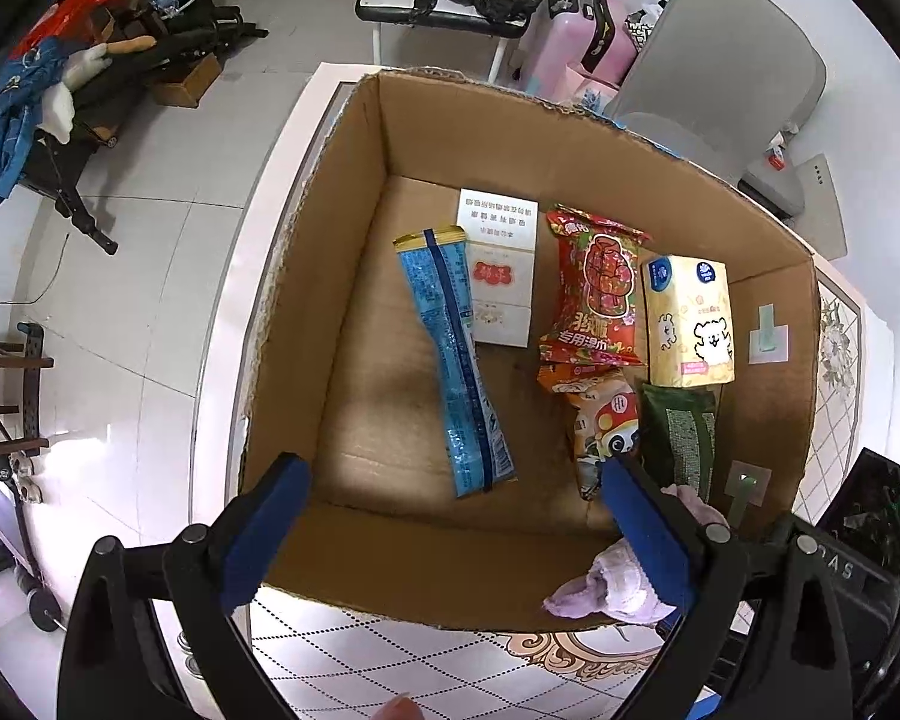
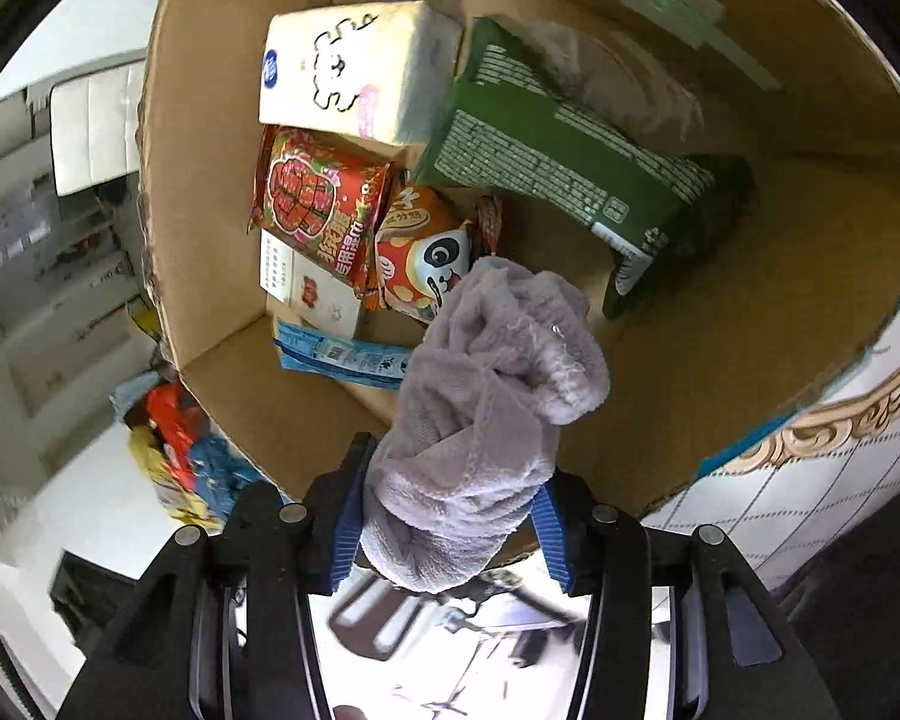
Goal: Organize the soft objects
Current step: 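Lower the lilac cloth into the box and open the right tool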
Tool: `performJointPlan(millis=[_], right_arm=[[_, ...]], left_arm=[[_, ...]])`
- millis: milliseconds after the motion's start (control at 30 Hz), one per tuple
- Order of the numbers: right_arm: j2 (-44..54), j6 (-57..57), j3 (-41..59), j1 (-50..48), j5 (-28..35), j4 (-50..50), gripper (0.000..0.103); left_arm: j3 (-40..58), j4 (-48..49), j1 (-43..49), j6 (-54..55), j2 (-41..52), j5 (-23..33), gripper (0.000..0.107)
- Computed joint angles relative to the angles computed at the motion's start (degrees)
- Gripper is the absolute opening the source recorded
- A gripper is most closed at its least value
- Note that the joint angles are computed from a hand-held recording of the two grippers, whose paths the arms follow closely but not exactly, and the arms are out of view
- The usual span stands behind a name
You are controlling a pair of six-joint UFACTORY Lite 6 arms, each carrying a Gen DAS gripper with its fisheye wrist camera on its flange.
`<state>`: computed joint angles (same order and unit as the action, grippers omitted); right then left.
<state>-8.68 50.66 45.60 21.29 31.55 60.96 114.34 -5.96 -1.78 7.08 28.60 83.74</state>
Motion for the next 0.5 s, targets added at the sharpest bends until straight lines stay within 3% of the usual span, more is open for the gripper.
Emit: performJointPlan(millis=[133, 200, 233, 500], right_arm=[[-1.77, 0.55, -0.19, -1.5, 1.36, -0.86, 0.062], [-3.0, 0.32, -0.36, -2.46, 1.83, -0.82, 0.079], [-3.39, 0.23, -0.01, -3.09, 2.53, -0.97, 0.092], [-6.74, 6.41, 6.01, -7.33, 11.22, -14.66, 0.093]], left_arm=[[0.93, 0.45, -0.38, 0.1, -0.16, 0.75, 0.101], [1.55, 0.6, -0.64, -0.01, -0.2, 1.19, 0.1], [1.99, 0.45, -0.7, -0.06, -0.21, 1.51, 0.1], [5.95, -0.12, -1.85, -0.69, -0.56, 4.06, 0.101]])
